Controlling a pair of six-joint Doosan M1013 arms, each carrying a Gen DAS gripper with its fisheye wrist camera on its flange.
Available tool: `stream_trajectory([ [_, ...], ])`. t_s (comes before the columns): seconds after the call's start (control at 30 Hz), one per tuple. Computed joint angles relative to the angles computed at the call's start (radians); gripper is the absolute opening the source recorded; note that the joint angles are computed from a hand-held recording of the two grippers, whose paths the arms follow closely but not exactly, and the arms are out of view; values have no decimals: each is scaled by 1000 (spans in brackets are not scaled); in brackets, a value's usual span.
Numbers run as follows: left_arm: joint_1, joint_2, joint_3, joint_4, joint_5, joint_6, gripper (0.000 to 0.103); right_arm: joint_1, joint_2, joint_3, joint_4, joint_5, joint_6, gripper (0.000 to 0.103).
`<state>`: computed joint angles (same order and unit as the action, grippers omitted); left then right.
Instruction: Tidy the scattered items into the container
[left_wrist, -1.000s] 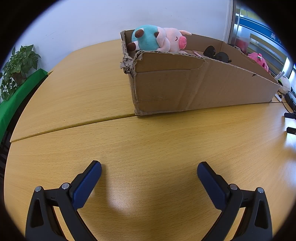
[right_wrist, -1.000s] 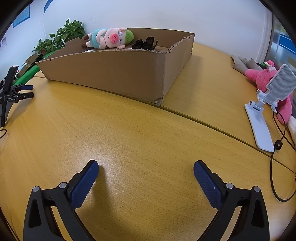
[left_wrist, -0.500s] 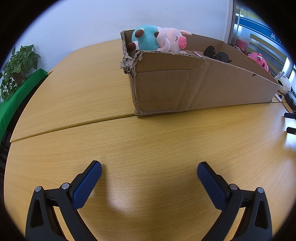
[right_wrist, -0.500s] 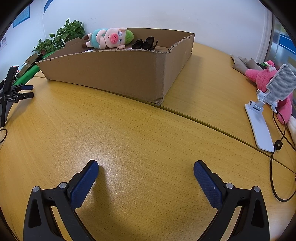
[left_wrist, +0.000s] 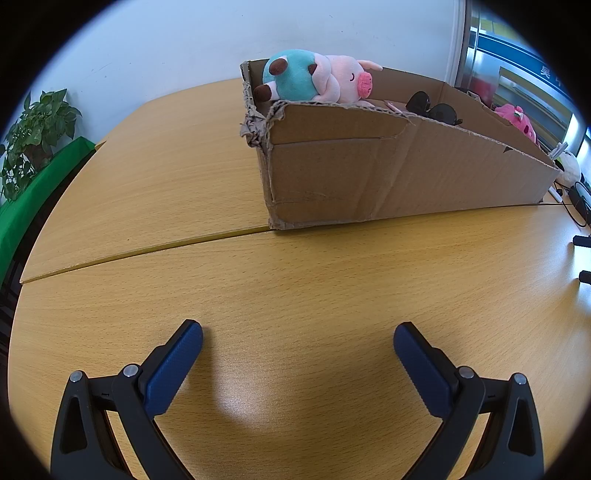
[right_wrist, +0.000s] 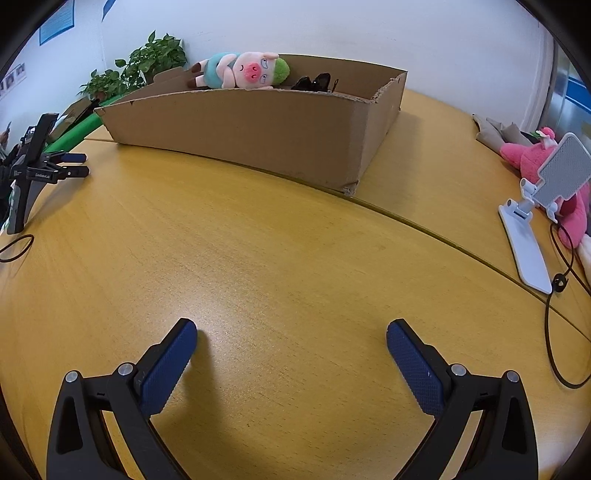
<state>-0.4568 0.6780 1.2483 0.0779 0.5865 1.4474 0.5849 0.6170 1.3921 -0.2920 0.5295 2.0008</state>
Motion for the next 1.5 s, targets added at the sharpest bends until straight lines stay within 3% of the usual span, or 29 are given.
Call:
stream_trajectory([
  [0.2, 1, 1, -1, -8, 0, 12, 103, 1, 0, 1, -7, 0, 9, 103],
  [0.33, 15, -11, 19, -117, -8, 183, 103, 1, 0, 0, -1, -2, 2, 103],
  [0.5, 19, -32, 53, -161, -19, 254, 103, 0, 1, -2, 4, -1, -5, 103],
  [1.5, 19, -31, 53, -157, -20, 252, 103, 0, 1, -1, 1, -1, -3, 103],
])
